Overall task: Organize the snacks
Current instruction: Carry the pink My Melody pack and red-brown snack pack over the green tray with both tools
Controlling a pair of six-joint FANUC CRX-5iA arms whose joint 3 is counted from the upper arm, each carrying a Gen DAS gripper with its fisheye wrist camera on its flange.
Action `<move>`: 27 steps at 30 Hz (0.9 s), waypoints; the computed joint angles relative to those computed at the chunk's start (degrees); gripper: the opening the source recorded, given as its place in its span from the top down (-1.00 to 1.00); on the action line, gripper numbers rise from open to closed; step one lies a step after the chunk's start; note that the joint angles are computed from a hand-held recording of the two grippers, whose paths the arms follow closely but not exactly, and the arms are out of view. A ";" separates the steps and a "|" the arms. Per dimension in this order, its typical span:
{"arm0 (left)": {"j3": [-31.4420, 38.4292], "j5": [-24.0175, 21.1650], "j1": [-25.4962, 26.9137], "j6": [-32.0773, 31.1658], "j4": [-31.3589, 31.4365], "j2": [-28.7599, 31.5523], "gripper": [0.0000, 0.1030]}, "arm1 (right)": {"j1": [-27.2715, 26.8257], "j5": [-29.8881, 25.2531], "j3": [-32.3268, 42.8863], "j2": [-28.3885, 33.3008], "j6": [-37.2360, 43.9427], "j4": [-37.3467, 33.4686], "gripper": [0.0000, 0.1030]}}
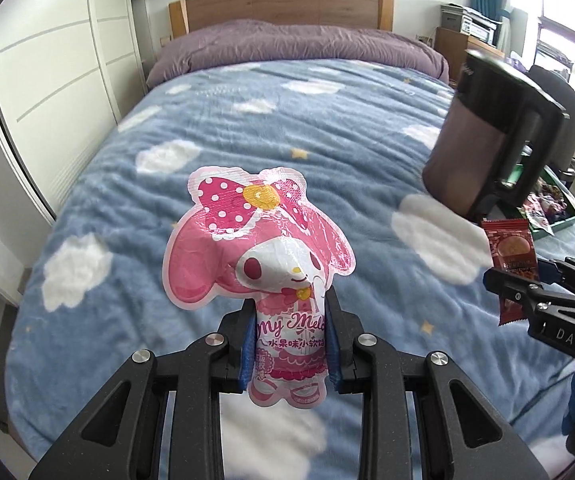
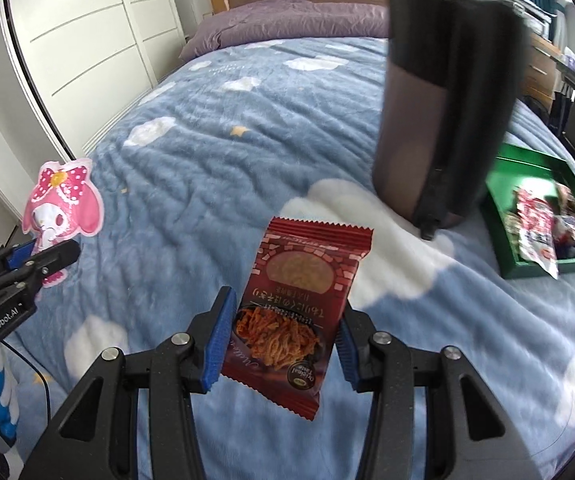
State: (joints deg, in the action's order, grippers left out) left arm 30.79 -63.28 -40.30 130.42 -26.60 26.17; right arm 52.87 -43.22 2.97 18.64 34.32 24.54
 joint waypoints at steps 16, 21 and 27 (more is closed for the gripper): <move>10.15 -3.08 -6.14 -4.92 1.17 2.74 0.53 | -1.87 3.18 -20.86 -18.52 -21.71 17.72 0.25; 18.05 -5.14 -7.27 -7.79 3.33 6.98 0.53 | -3.98 3.66 -24.80 -22.87 -25.61 21.67 0.25; 36.16 -10.77 -8.96 -13.86 4.93 16.55 0.53 | -7.75 4.37 -27.39 -27.16 -27.13 25.80 0.25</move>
